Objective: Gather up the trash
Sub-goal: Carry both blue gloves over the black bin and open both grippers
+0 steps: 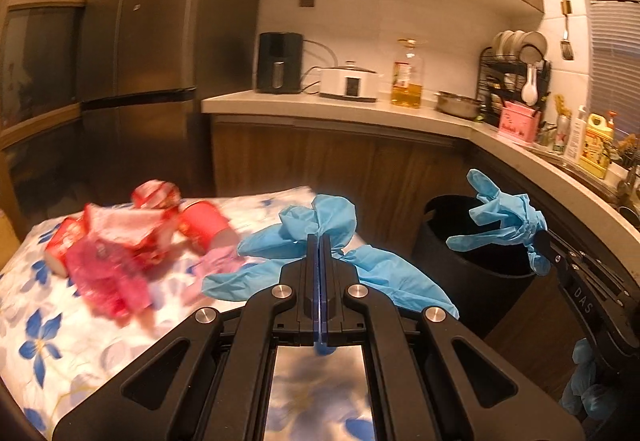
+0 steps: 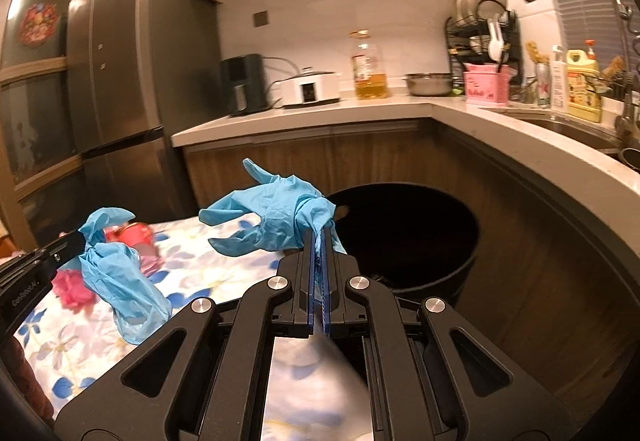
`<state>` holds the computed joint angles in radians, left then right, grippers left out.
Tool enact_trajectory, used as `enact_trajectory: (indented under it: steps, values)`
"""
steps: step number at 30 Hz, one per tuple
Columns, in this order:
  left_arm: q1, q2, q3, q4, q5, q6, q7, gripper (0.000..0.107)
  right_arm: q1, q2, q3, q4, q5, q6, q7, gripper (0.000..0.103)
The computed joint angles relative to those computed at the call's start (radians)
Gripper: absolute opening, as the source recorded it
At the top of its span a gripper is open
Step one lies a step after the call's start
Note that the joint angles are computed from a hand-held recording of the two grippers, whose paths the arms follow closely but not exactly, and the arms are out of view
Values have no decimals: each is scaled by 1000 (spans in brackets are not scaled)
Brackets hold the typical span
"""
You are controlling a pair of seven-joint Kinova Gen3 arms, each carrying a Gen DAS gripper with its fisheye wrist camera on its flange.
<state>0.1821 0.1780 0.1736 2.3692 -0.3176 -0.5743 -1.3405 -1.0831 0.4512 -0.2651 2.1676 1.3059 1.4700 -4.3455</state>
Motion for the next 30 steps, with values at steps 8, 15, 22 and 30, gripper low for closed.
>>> enact_trajectory:
  steps: [8,15,22,30]
  values:
    - [65,38,38,-73,16,12,-14,0,23,-30,0,60,-48,24,-46,3]
    - [115,88,67,-140,19,19,-34,0,45,-45,-6,95,-75,37,-78,3]
    - [140,148,95,-216,-10,41,-37,0,84,-62,-6,127,-70,18,-92,3]
    - [155,207,121,-277,-45,68,-32,0,127,-75,-3,149,-47,-7,-89,3]
